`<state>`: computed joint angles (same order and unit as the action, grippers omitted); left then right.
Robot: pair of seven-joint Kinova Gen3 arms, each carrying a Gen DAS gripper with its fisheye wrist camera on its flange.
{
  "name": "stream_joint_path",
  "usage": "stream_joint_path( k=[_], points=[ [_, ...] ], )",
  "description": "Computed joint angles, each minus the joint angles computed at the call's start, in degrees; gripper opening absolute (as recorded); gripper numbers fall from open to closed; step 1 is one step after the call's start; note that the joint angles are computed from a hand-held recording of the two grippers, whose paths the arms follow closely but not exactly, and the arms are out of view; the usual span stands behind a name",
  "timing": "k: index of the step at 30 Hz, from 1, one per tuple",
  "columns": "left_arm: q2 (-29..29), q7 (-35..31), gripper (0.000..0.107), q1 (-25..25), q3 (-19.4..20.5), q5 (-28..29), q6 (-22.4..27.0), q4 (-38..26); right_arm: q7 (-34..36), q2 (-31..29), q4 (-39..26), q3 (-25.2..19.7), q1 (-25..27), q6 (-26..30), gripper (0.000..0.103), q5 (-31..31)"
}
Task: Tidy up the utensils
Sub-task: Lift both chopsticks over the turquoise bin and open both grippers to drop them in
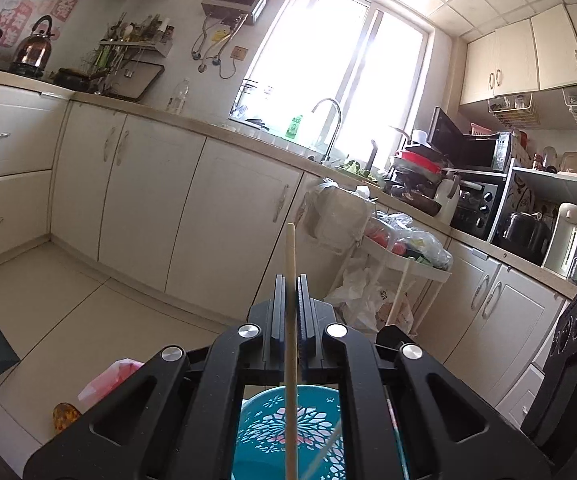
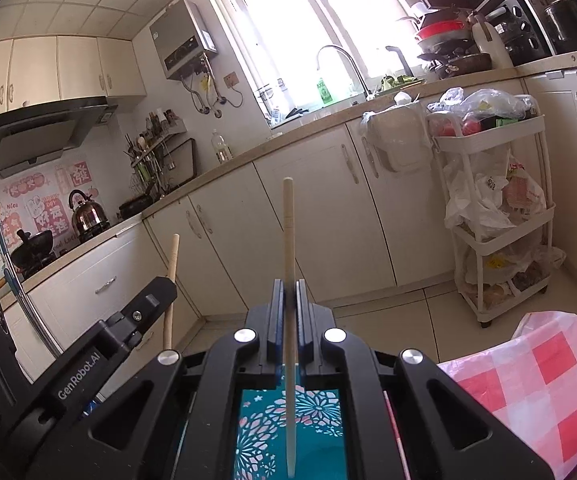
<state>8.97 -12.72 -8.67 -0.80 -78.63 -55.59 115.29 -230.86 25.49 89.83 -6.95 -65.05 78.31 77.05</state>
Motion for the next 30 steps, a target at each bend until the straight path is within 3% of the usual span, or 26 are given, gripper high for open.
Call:
stream_joint_path(
  k=[6, 9, 12, 19, 24, 28, 30],
  points=[
    [0.76, -0.16, 0.005, -0.67, -0.31, -1.5, -0.06, 0.36, -0.94, 0.07, 1.48, -0.68, 0.37, -2.41, 0.008, -1.57],
    [1.47, 2.81, 0.005, -0.94, -0.77, -4.44, -0.75, -1.08, -1.99, -0.35, 2.14, -0.88, 0.35, -3.01, 0.023, -2.62],
    [1.71, 4.29, 0.005, -1.36, -0.83, -5.23, -1.67, -1.9, -3.6, -0.89, 2.88, -1.03, -0.33, -2.47, 0.024, -2.92],
    [2.96, 8.1, 0.001, -2.09, -1.56, -7.93, -6.94, -4.37, -7.45, -2.13, 4.82, -2.47, -2.29, -0.02, 0.031, -2.47],
    [4.51, 15.34, 0.001, -3.09, -2.23, -9.79, -12.09, -7.63, -10.37, -3.46, 6.31, -3.96, -3.4, 1.47, 0.036, -3.1],
    [5.49, 17.78, 0.001, -5.92, -4.62, -12.21, -17.53, -9.78, -10.27, -4.6, 7.24, -6.19, -5.6, 2.89, 0.043, -3.59],
    [5.77, 17.51, 0.001, -7.63, -6.51, -14.19, -17.66, -10.34, -8.63, -4.27, 6.73, -7.31, -7.14, 3.9, 0.048, -4.46]
  ],
)
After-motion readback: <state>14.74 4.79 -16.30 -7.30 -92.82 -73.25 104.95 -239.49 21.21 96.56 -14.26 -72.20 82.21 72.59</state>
